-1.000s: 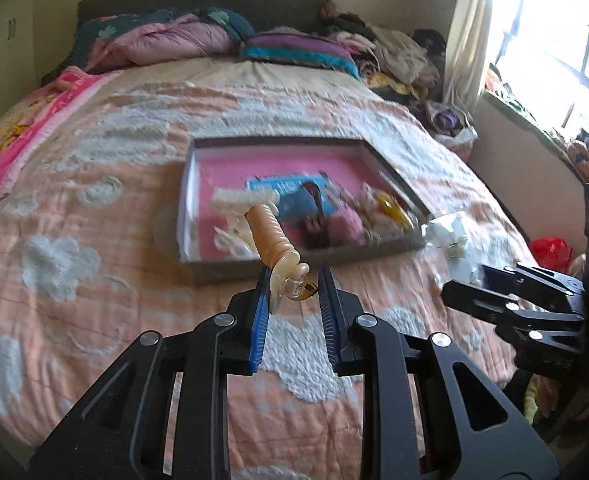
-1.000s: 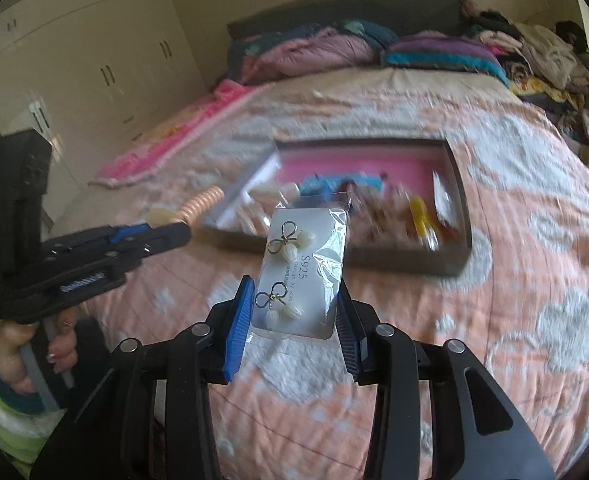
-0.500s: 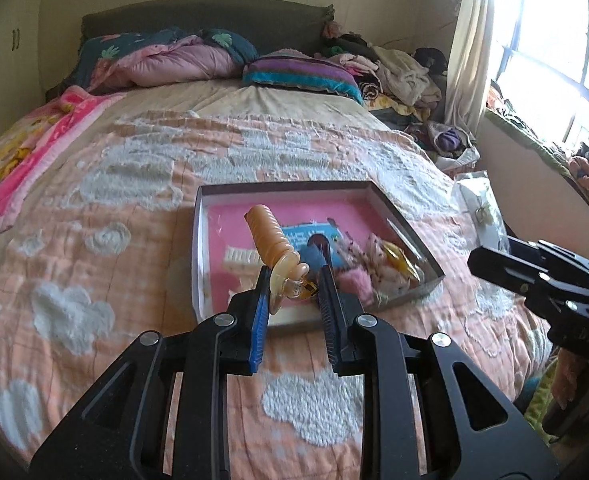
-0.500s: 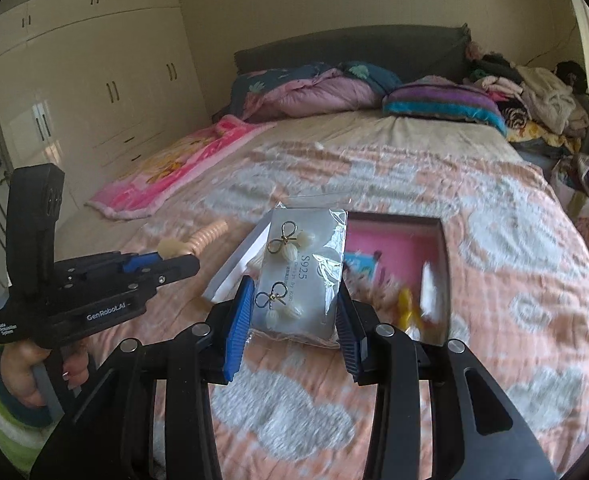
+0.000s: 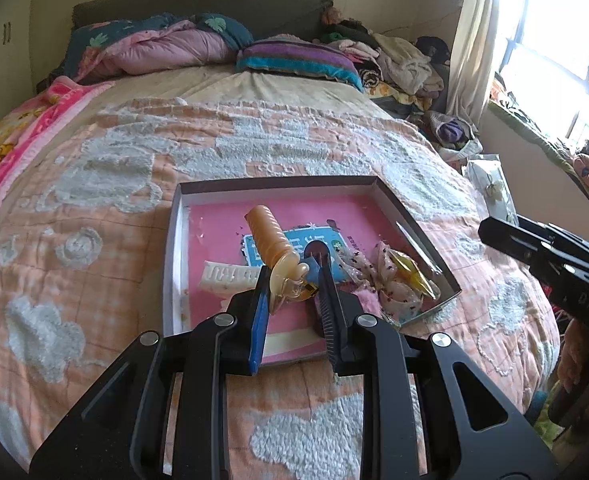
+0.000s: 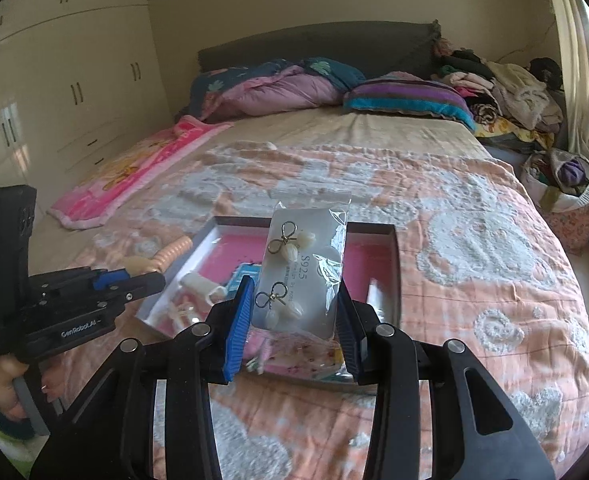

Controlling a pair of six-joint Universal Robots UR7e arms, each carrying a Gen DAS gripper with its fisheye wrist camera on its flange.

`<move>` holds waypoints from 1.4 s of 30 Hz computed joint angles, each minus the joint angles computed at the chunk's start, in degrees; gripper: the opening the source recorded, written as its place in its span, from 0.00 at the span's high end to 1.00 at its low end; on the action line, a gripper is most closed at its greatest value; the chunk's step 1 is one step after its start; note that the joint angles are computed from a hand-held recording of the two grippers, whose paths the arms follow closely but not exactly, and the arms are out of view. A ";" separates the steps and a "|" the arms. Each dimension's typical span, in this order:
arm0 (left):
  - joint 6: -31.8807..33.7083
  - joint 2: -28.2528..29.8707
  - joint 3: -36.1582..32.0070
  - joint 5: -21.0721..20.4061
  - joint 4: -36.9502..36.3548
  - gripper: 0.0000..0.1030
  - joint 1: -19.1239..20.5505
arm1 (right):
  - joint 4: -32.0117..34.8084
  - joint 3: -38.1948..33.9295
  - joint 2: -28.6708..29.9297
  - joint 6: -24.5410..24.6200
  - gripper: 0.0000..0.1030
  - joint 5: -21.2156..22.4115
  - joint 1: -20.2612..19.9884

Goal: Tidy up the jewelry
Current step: 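Carry the hair tie and earring bag into the box and open both tools, then withdraw both tools from the box back over the bed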

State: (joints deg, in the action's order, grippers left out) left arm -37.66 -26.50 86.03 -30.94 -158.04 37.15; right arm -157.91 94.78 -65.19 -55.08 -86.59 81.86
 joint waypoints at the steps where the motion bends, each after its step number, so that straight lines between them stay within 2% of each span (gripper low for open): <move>1: 0.08 0.16 -0.21 -0.24 0.04 0.84 0.16 | -0.03 -0.27 0.27 0.09 0.63 -0.16 -0.04; 13: 0.90 2.61 -2.55 -3.90 0.72 0.84 2.79 | 2.12 -4.22 4.12 1.75 0.63 -2.05 -0.47; 23: 0.34 3.56 -3.26 -5.15 2.33 0.84 3.82 | 4.38 -6.18 7.93 2.89 0.63 -4.99 -0.34; 26: 0.08 3.56 -3.27 -5.38 2.60 0.84 4.06 | 3.27 -6.08 8.67 3.17 0.61 -5.98 -0.26; 30: -0.39 3.48 -3.14 -5.35 3.20 0.84 4.09 | 2.35 -5.71 8.55 4.20 0.43 -5.82 -0.53; 34: -1.17 3.42 -3.29 -5.24 4.19 0.84 3.94 | 2.05 -4.81 7.38 4.57 0.41 -5.13 -0.85; 36: -1.76 3.35 -3.48 -4.97 4.85 0.81 3.89 | 1.66 -4.19 6.65 4.47 0.39 -4.84 -0.92; 42: -3.58 2.30 -2.62 -3.51 6.11 0.58 2.82 | -0.39 -1.46 3.73 4.56 0.28 -3.47 -1.21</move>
